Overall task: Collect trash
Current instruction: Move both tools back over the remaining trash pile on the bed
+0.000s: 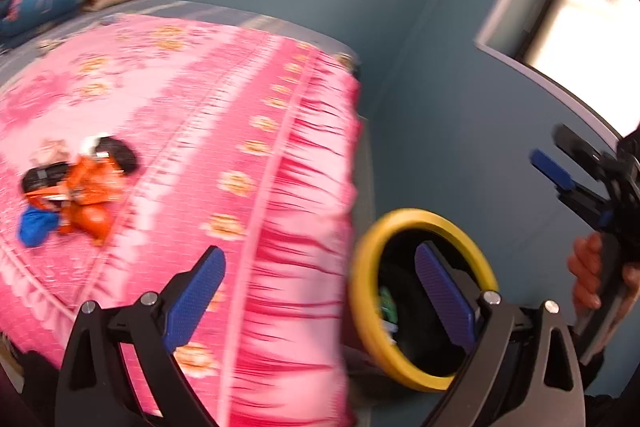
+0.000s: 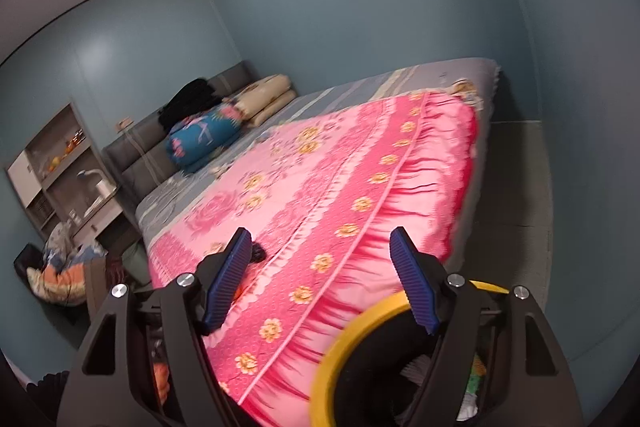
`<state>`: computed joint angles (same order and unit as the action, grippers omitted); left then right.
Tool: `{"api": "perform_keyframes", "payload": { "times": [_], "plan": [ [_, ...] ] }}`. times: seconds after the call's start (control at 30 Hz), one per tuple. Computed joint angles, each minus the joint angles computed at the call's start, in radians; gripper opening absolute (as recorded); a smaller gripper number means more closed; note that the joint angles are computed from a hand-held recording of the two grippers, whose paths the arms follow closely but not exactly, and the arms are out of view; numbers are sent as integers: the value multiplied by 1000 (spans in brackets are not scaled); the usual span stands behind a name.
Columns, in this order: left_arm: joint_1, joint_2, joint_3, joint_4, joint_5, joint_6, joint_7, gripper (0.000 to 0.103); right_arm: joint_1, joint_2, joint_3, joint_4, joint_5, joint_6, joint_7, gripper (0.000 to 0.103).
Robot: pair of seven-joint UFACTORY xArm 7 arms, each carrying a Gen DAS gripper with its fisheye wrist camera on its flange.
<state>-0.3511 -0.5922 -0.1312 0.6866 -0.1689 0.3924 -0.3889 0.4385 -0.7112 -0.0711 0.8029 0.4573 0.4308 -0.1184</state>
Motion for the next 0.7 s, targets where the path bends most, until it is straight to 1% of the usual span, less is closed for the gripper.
{"api": "perform_keyframes", "payload": {
  "times": [0.03, 0.07, 0.13, 0.23, 0.33, 0.37, 0.4, 0.47, 0.53, 0.57, 0.6, 0.63, 0.67, 0.7],
  "plan": [
    [13, -13, 8, -10, 5, 3, -1, 92, 23, 20, -6, 15, 4, 0, -8, 69],
    [40, -32, 17, -27, 17, 7, -5, 92, 44, 46, -4, 36, 10, 2, -16, 69],
    [79, -62, 32, -52, 33, 16, -7, 92, 62, 93, 15, 72, 16, 1, -26, 70],
    [139, -109, 67, -100, 49, 25, -5, 92, 104, 209, 41, 167, 33, 20, -61, 70],
    [208, -155, 102, -146, 71, 32, 8, 92, 109, 309, 80, 251, 52, 38, -80, 70],
    [225, -166, 111, -157, 76, 34, 14, 92, 107, 355, 99, 289, 52, 46, -81, 70],
    [261, -180, 121, -172, 91, 41, 22, 92, 99, 399, 123, 328, 45, 56, -74, 70],
    [297, -189, 144, -188, 103, 50, 42, 92, 81, 483, 167, 403, 26, 77, -61, 70],
    [325, -196, 167, -202, 106, 60, 66, 92, 55, 595, 221, 506, -21, 110, -23, 70],
    [337, -196, 180, -208, 107, 63, 81, 92, 46, 625, 242, 535, -45, 118, -3, 70],
    [351, -192, 194, -214, 108, 64, 98, 92, 44, 697, 267, 601, -105, 133, 40, 70],
    [365, -185, 205, -219, 110, 63, 114, 92, 40, 736, 273, 648, -127, 170, 53, 70],
    [380, -173, 218, -222, 112, 61, 132, 92, 68, 817, 269, 721, -182, 183, 97, 70],
    [389, -163, 231, -224, 109, 59, 153, 92, 56, 862, 291, 770, -210, 208, 119, 70]
  ]
}}
